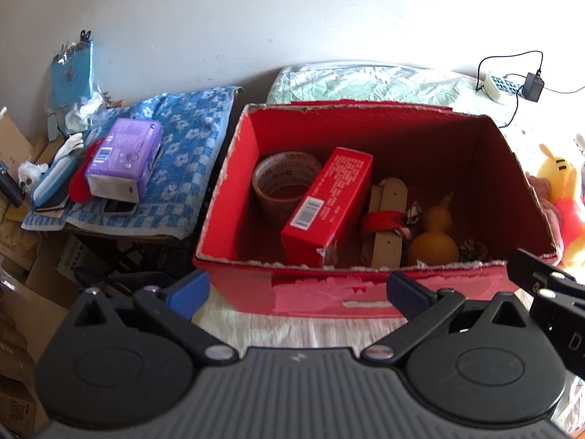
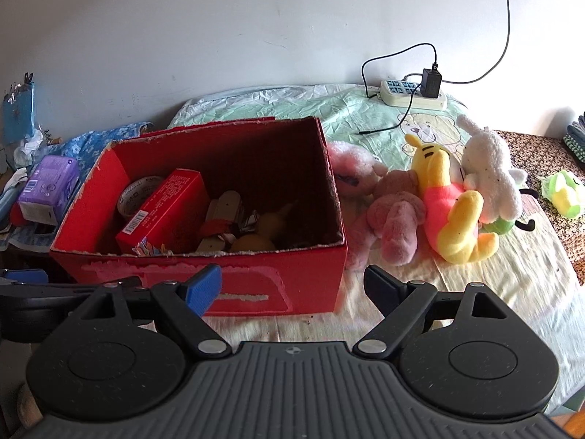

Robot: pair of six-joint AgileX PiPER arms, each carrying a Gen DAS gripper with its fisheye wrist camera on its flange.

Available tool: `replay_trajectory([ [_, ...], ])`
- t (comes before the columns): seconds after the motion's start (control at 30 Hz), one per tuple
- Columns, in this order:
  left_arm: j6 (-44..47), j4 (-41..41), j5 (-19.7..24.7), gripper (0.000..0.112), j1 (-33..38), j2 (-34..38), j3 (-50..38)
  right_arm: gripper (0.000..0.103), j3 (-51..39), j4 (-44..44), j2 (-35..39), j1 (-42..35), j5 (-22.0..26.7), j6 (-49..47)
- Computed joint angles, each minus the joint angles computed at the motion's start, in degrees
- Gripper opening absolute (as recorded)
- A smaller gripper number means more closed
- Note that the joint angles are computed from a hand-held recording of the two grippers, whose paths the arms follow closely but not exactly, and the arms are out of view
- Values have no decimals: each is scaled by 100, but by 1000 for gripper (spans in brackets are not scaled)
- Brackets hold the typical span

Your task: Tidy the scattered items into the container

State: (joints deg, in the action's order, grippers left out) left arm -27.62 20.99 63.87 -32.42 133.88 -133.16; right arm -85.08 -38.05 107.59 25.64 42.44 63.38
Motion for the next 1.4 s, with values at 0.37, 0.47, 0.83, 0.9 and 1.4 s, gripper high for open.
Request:
replay_trajectory([
  [0.37,-335,-49,-406,103,-115,-566,1321,87,571,14,-305,86,-53,310],
  [0.47,-418,2,-477,103,-171,-673,1521,87,699,-53,-396,111,-48,428],
  [0.83,-608,126,-588,103,-348,-872,1867,87,910,-155,-524,167,-31,532],
  [0.9,-620,97,-590,103,-343,-879,1908,87,905,-139,-511,169,-46,512],
  [1.4,-511,-48,-601,103,-276,-786,1797,87,952,-331,-547,135,-48,666],
])
